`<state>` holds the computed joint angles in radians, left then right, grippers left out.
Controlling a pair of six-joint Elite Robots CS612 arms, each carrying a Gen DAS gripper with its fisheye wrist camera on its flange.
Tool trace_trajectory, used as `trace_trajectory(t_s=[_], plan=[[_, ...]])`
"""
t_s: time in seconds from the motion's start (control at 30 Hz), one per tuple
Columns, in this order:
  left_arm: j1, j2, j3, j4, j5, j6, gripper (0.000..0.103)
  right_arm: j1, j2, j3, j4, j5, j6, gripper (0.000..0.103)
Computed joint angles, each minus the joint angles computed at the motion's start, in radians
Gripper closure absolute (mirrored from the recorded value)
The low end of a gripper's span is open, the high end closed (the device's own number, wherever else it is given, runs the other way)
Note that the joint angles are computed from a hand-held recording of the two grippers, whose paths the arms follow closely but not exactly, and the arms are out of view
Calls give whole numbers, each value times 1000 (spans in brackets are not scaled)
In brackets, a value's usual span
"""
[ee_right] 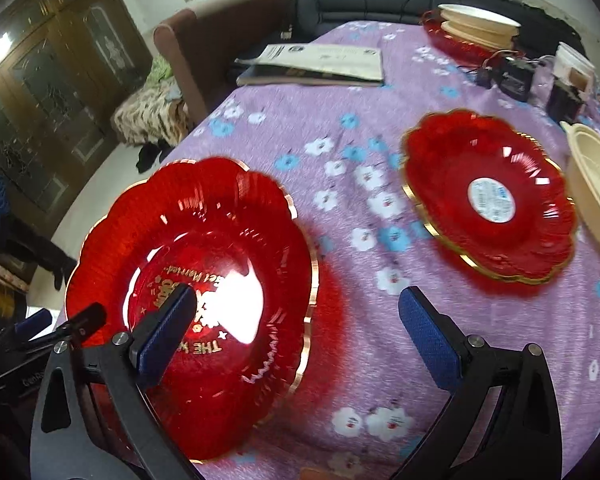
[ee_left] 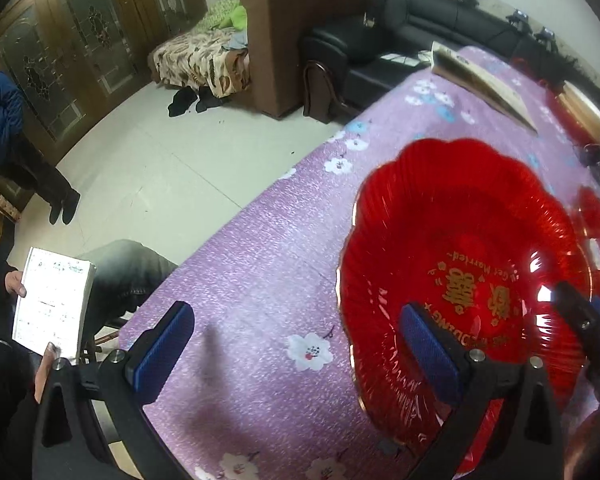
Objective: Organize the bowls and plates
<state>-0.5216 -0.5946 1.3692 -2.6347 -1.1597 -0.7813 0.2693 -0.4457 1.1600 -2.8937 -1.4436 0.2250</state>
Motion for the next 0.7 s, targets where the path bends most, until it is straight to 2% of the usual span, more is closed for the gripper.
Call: trace_trajectory(t_s=[0.1, 0.23, 0.43, 0.47, 0.5, 0.53, 0.57, 0.6, 0.63, 0.7], plan=[[1, 9, -15, 21, -4, -3, 0, 9, 13, -32, 43, -16, -20, 2], [3, 25, -41, 58, -18, -1, 0, 8, 31, -65, 107, 3, -19, 5], [-5, 26, -42, 49, 4, 14, 0, 18, 40, -81, 115, -46, -25, 8], [-8, 26, -39, 42, 11, 20, 0, 21, 41, -80, 108, -61, -25, 17], [-10, 29, -42, 36, 19, 28, 1, 25, 41, -79, 101, -89, -26, 35], [-15, 30, -40, 26, 31, 40, 3, 29, 41, -79, 97, -117, -32, 46], [-21, 31, -37, 12, 45, 57, 6, 30, 40, -78, 91, -127, -40, 69], [-26, 31, -35, -1, 56, 77, 13, 26, 39, -72, 72, -95, -33, 77], [-29, 32, -34, -11, 60, 94, 22, 22, 36, -64, 65, -78, -18, 77], [-36, 34, -36, -32, 62, 135, 35, 22, 36, -61, 55, -78, -13, 78]])
